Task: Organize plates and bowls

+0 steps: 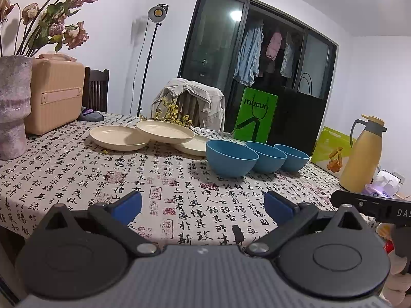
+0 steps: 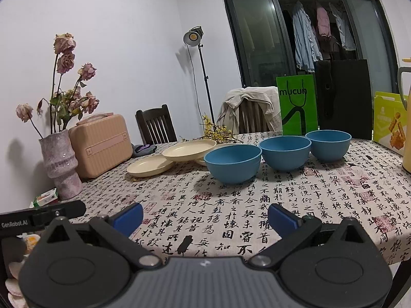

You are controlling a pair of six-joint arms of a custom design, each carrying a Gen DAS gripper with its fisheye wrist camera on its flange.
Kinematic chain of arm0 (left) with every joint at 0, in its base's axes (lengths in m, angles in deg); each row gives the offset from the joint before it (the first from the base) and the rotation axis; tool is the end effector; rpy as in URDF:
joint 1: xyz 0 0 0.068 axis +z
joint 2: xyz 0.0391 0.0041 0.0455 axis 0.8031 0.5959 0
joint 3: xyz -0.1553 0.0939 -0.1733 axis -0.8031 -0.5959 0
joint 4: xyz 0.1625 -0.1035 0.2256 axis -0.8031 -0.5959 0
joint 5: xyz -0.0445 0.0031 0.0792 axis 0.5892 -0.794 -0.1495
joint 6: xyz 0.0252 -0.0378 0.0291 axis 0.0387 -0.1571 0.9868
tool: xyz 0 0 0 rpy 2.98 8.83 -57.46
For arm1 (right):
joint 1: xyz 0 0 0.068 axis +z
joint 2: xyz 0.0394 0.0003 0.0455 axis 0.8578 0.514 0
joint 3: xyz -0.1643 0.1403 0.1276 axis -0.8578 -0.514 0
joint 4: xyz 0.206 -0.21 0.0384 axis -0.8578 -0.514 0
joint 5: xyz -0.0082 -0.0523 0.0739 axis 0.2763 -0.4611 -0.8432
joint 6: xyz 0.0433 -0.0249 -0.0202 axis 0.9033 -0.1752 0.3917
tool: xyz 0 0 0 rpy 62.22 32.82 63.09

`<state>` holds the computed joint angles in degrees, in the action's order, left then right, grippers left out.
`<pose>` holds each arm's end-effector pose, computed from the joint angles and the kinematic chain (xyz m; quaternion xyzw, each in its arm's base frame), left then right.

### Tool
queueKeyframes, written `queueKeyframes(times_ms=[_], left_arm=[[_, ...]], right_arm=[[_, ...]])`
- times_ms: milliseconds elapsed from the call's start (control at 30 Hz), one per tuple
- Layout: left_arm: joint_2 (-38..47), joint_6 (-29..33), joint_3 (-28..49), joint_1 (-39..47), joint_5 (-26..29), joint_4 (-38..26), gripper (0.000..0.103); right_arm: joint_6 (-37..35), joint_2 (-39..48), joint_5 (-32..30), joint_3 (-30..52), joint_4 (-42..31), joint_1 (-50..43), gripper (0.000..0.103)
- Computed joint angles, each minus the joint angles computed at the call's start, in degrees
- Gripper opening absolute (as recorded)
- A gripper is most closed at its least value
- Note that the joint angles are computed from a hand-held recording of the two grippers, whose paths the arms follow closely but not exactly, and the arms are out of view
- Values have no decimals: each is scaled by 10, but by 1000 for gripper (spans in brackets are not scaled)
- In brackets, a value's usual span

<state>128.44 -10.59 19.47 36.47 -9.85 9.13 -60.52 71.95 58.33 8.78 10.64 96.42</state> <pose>0.2377 -0.0684 0.0747 -0.0152 0.8105 -0.1161 0.5739 0.2783 0.2007 0.0728 -0.0694 0.8127 0.1637 0.5549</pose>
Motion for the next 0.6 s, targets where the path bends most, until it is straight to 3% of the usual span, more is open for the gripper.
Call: queueKeyframes(times_ms=[600], left_arm=[[2, 1, 1, 2, -1, 0, 103]], right_arm=[[-2, 2, 0, 2, -3, -1, 103]])
